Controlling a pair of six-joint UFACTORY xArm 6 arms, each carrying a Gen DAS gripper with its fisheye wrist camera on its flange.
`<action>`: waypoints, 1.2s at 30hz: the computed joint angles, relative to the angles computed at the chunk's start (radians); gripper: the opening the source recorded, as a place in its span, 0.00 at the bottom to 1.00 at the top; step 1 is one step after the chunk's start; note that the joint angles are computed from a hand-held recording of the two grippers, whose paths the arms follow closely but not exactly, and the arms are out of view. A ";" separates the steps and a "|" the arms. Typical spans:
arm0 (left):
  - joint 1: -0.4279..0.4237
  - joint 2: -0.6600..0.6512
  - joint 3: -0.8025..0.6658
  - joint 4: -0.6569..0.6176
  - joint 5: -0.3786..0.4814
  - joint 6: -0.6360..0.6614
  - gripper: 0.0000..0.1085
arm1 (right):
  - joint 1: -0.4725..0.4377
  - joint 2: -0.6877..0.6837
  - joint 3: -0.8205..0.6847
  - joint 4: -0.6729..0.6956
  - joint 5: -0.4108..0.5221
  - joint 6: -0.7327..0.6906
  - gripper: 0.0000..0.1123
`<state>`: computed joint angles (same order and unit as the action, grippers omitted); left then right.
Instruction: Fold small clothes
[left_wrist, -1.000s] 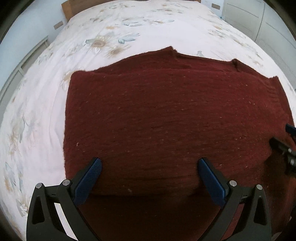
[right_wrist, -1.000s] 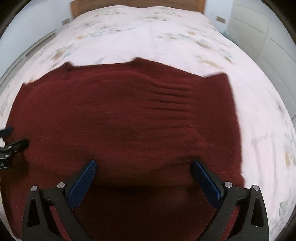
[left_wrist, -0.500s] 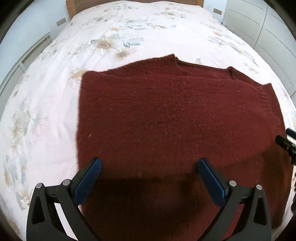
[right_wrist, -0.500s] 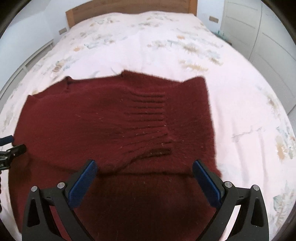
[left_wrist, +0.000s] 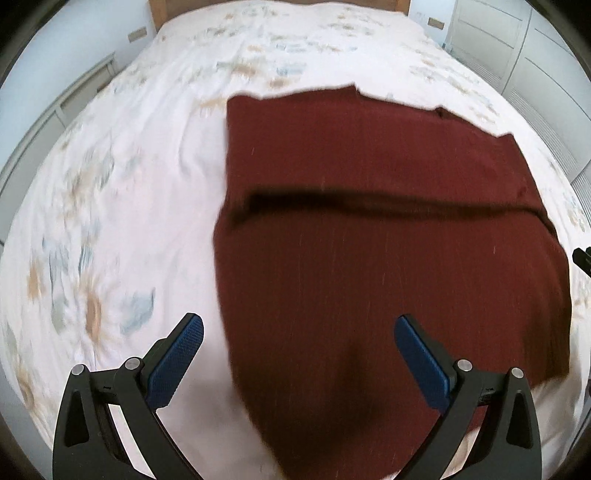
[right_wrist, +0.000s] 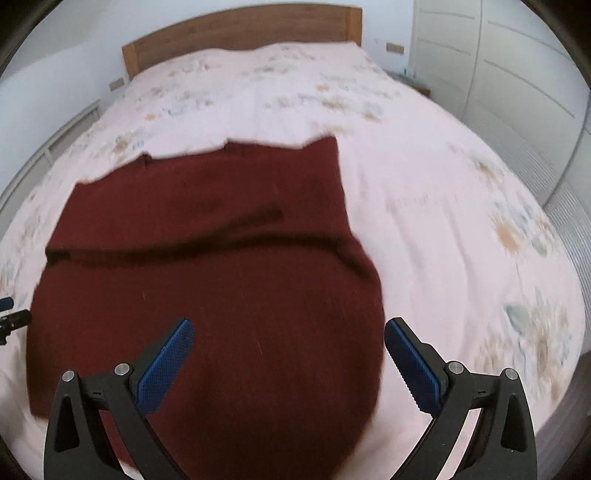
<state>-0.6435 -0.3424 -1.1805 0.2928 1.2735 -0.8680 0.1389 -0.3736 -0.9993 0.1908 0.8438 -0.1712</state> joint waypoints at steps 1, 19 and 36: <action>-0.007 -0.011 0.012 -0.009 0.011 -0.005 0.94 | -0.008 -0.010 0.015 -0.005 0.019 -0.001 0.91; -0.065 -0.119 0.215 -0.177 -0.059 -0.017 0.80 | -0.070 -0.113 0.159 0.010 0.252 -0.033 0.66; -0.052 -0.137 0.179 -0.257 -0.092 0.099 0.09 | -0.116 -0.126 0.074 0.147 0.379 -0.134 0.11</action>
